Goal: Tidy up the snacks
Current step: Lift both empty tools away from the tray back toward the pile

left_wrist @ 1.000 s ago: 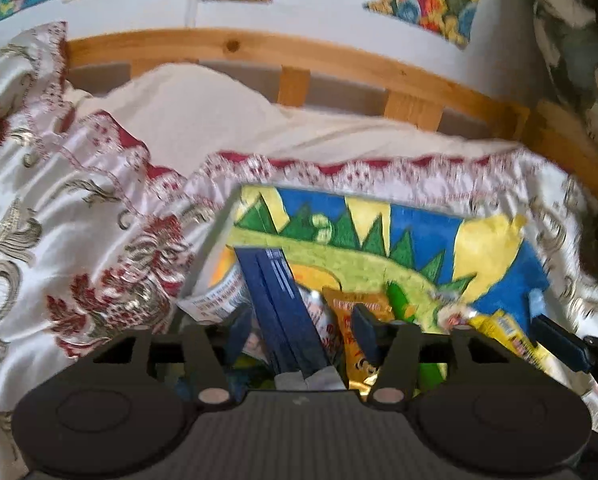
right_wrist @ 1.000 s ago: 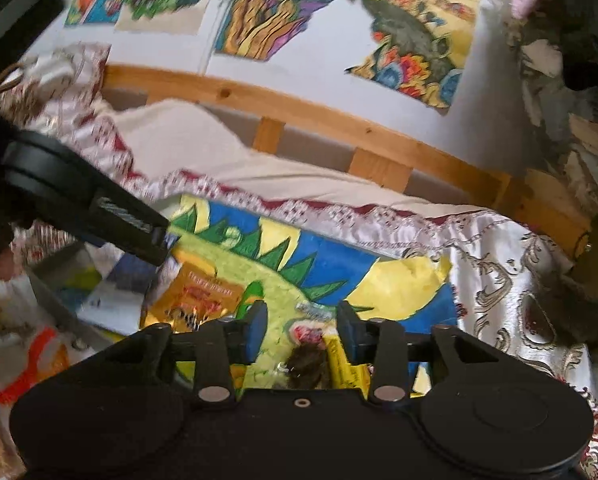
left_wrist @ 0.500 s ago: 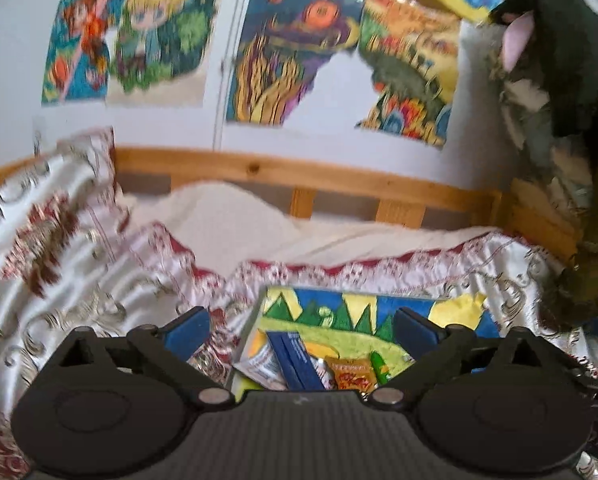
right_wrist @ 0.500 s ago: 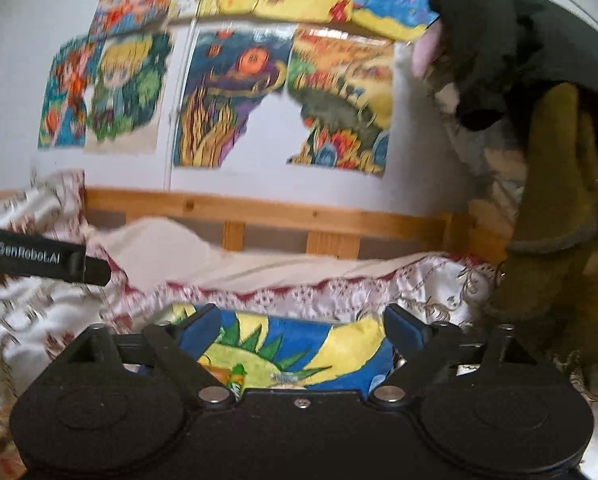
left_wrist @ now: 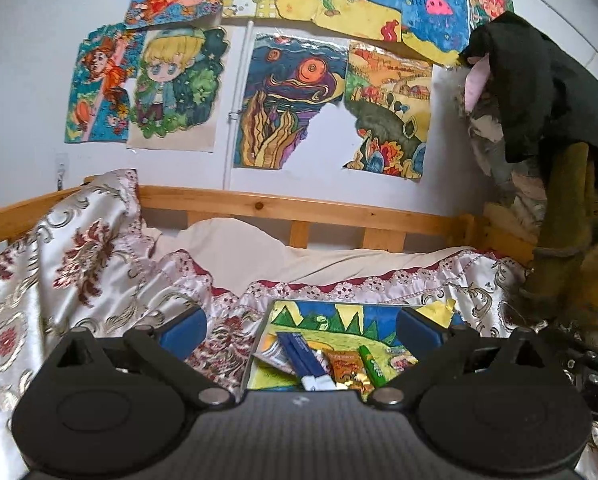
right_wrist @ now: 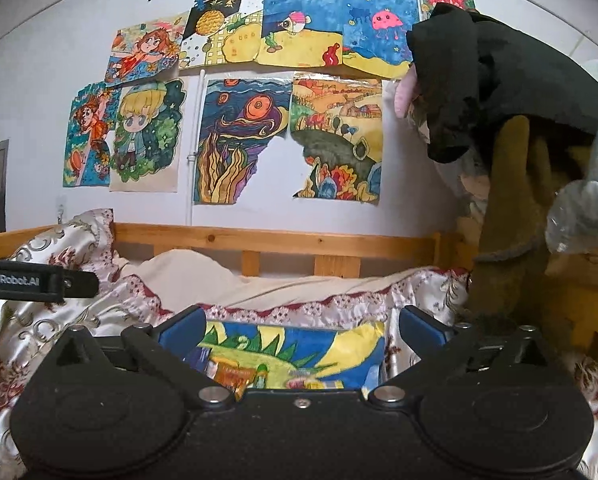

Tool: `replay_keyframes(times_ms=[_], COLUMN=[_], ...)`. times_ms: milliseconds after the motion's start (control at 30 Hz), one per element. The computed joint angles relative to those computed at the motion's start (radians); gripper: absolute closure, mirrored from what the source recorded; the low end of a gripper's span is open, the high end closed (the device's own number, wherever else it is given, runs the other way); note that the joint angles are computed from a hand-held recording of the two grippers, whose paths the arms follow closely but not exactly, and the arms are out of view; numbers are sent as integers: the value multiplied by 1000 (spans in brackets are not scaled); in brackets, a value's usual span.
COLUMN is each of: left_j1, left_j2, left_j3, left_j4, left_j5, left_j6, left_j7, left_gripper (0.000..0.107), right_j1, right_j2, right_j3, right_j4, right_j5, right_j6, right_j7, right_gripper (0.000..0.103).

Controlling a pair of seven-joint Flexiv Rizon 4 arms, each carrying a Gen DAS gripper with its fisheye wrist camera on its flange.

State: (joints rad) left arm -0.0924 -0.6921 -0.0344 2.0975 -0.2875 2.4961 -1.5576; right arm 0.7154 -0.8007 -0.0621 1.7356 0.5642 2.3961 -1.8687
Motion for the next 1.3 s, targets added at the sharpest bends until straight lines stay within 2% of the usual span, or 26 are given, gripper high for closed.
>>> replay_keyframes(times_ms=[233,333,467,600,767,933,1067,1300], left_j1=[-12,-18,-12,-44,-122,-82,-108,-129], left_j2=[51,73,109,130,157,176,174,174], left_j3=[4,5,-4,17,47,35,46,46], left_j4=[138,187,247,302,365,404,419,426], left_j5=[7,4,8,-32,-151,-73,-89,-121], left_j6=[58,50,8,8,-9,-2,13,5], left_j7=[-43,-53,-102,-123,-88,-139,-119,-89], left_gripper=[4,4,4,4,4,4,4,4], right_j1=[-9,1,62,69,120,139,185,209], right_j2=[76,100,113,129,148,171,182,188], right_j3=[66,79,46,59,32,29,-7,-21], right_j4=[129,183,215,251,269,290,299,303], right_j5=[30,37,105,116,173,207,243,270], right_j6=[11,17,7,-7,-36,-68,-97,-111], right_j7=[77,110,71,83,41,36,-5,-48], right_gripper=[1,1,1,1,1,1,1,1])
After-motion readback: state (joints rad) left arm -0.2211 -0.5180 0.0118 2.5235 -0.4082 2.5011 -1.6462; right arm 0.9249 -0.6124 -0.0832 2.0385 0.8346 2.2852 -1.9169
